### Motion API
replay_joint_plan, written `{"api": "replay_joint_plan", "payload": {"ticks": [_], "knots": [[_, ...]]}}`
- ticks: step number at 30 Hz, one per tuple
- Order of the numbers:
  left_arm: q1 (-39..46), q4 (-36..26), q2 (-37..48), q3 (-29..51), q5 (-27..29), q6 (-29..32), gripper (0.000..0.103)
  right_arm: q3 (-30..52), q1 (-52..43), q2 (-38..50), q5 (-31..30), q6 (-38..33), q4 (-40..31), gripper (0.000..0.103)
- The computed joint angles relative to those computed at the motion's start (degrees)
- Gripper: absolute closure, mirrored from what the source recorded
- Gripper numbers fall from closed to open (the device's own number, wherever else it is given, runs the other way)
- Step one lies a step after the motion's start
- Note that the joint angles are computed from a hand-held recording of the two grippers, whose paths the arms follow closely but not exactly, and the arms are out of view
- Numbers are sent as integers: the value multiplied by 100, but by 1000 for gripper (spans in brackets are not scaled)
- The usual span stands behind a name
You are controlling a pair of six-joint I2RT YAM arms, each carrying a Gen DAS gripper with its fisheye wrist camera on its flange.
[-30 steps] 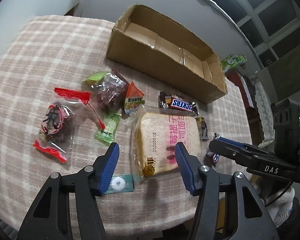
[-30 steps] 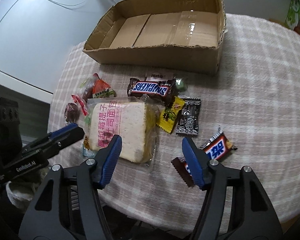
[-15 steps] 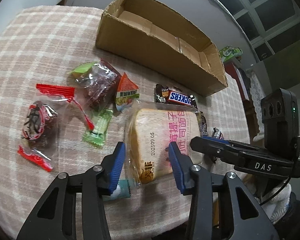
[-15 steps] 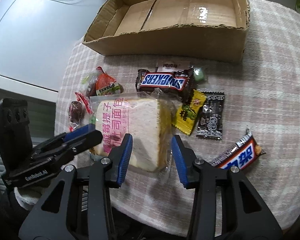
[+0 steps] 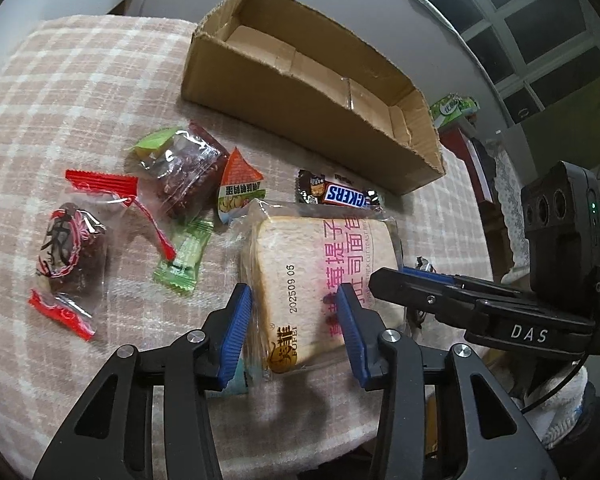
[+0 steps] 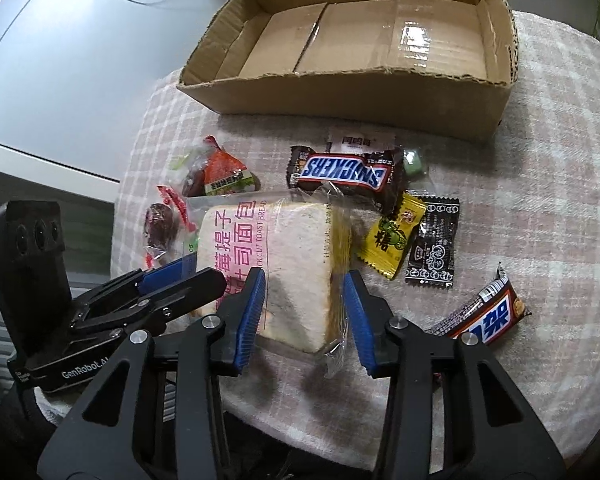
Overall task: Organize snacks
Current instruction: 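Carry the bread loaf into the cardboard box and open the right gripper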
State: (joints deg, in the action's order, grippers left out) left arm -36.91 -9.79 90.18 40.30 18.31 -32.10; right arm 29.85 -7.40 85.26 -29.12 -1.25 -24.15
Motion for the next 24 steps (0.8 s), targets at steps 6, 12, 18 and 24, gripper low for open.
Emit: {"api": "replay_joint_plan", "payload": {"ticks": [6, 12, 18, 24], "knots": [[71, -229, -390, 76, -121, 108, 62, 91, -29, -497, -49, -103, -404, 60], [164, -302, -471, 418, -156, 193, 62, 485, -254, -742, -215, -168, -815, 60], [222, -224, -158, 983, -156, 318, 62, 1117, -567, -513, -409, -239, -1055, 60], [311, -206, 423, 1724, -138, 504, 62, 1787, -626, -91, -361, -251, -1023, 60]]}}
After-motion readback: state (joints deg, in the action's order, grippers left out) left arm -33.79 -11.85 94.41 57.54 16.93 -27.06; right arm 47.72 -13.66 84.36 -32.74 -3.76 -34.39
